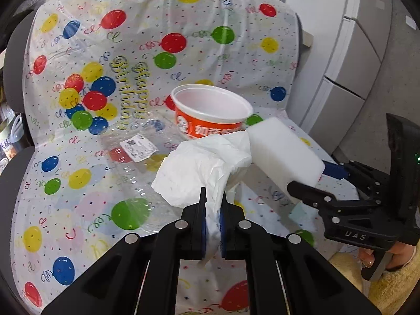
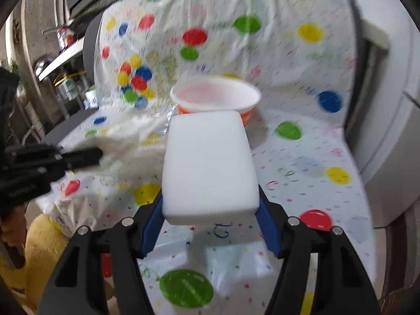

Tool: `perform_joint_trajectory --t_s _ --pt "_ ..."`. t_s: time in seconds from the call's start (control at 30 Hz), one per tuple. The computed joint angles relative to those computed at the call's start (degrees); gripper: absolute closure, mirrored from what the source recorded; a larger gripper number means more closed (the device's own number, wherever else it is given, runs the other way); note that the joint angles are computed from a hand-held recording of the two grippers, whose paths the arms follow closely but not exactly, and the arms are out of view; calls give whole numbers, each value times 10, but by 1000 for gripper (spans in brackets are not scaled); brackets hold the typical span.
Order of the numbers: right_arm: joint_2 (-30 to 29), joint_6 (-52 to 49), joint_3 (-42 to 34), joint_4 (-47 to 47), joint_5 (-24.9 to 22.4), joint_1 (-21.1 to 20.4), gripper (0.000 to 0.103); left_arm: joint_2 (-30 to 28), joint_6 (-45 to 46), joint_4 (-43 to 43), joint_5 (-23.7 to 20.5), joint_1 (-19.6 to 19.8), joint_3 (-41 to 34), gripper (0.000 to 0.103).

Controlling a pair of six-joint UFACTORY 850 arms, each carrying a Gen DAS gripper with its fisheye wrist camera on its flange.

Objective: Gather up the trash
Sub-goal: 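Carry the tissue and sponge over the bin and open both grippers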

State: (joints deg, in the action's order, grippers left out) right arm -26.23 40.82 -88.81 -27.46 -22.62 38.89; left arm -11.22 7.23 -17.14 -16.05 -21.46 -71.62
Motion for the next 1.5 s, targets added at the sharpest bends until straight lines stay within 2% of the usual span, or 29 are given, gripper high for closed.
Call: perform_joint_trajectory --t_s 0.1,0.23,0.33,0.4,0.53,0.63,0.73,0.93,1.0,1.1,1.23,1.5 --pt "41 105 36 -86 0 7 39 10 49 -42 7 -13 7 95" --pt "107 260 97 -214 -18 18 39 22 155 -143 11 -32 16 95" --pt "159 349 145 -281 -47 29 38 23 183 -167 14 -49 16 95" --pt "188 391 172 -315 -94 41 38 21 206 -185 12 -64 14 95" --pt "240 438 228 -324 -159 59 37 17 248 -220 14 -93 14 95" --pt "275 469 268 -309 -190 68 37 11 267 -236 11 -117 11 95" --pt "322 513 317 -302 -249 84 36 2 307 -269 3 -138 5 95" --pt "403 584 398 -281 -354 116 36 -21 449 -378 -2 -195 -15 95" --pt "430 611 425 -271 -376 121 36 -34 509 -429 -10 -213 -27 95" --pt "462 637 458 -248 -409 123 36 -58 550 -461 -26 -234 -47 95" --pt "485 653 493 -218 -417 110 35 -106 530 -434 -68 -260 -93 95" --pt "499 633 548 -164 -346 52 35 -188 445 -347 -122 -279 -178 94"
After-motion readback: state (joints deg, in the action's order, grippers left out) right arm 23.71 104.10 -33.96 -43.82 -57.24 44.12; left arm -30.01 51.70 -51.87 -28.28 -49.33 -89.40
